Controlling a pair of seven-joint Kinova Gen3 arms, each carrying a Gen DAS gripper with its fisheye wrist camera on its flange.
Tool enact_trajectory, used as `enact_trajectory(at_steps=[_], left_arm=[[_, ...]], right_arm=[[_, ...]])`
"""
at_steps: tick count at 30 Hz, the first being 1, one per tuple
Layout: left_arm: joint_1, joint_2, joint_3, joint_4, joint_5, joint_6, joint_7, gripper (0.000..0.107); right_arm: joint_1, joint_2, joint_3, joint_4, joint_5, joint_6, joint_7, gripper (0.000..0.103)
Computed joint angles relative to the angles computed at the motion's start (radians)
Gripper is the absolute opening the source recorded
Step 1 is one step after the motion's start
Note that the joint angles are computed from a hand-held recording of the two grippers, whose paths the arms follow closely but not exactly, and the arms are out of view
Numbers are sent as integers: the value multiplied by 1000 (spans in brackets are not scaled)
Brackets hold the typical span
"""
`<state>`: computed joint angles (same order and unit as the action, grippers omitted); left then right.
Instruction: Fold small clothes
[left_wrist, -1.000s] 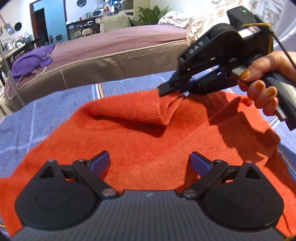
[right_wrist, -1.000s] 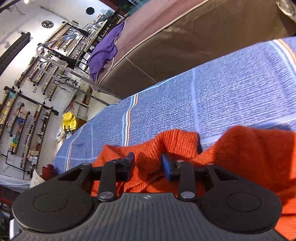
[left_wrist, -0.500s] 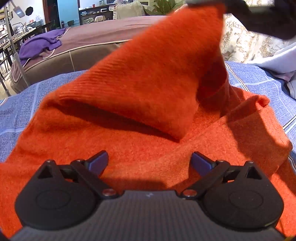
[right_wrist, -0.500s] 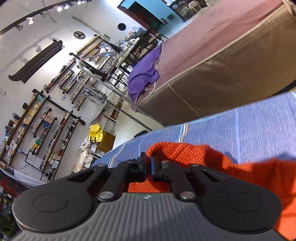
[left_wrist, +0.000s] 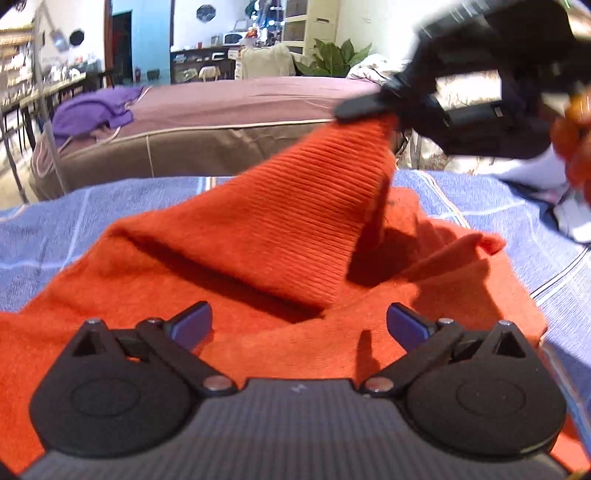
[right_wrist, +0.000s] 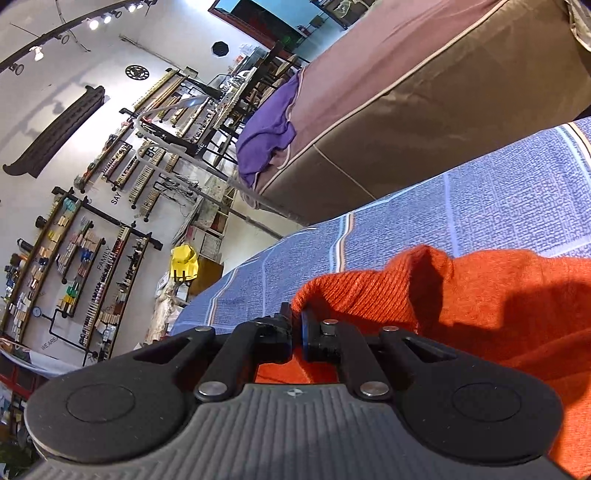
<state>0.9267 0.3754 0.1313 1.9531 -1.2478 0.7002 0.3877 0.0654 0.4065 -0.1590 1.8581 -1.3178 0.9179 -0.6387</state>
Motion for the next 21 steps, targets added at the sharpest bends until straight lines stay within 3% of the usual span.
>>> enact_trajectory(at_steps=[1,3,5,6,8,9,11,13,14,16,18,21], left_arm=[[9,43,-11,-43,35,41,-36,102],[57,97,-79,-115,107,105,-61,86],[52,97,-119,-129,157,104,-21,28],[34,71,-125,-109,165,79,16,22],[55,21,-177,-54,133,36,89,16],[89,4,-215,-29,101,38,106,13],[120,-38,-238,9,71,72,124,8],[94,-80,-208,34,71,83,102,8],[79,-103,-201,51,74,71,90,8],[29,-122,-155,59,85,65,55,8],[8,-119,-134,58,102,69,16,8],[-17,-129,-81,70,166,82,-31,10]], right_arm=[[-2,2,-2,-3,0,3,1,9],[-5,-1,-6,-4,4,0,-5,9],[41,0,-67,-10,24,-23,-7,9],[55,-8,-88,-6,34,-46,6,10],[30,-45,-74,12,48,-125,75,11],[-9,-64,-40,23,52,-166,116,16],[-90,-98,34,64,34,-247,197,39],[-109,-113,41,124,-15,-325,279,86],[-92,-106,18,151,-40,-346,319,95],[-41,-89,-51,189,-64,-359,401,99],[-64,-104,-82,227,-48,-424,482,97],[-191,-147,-12,286,-120,-546,599,93]])
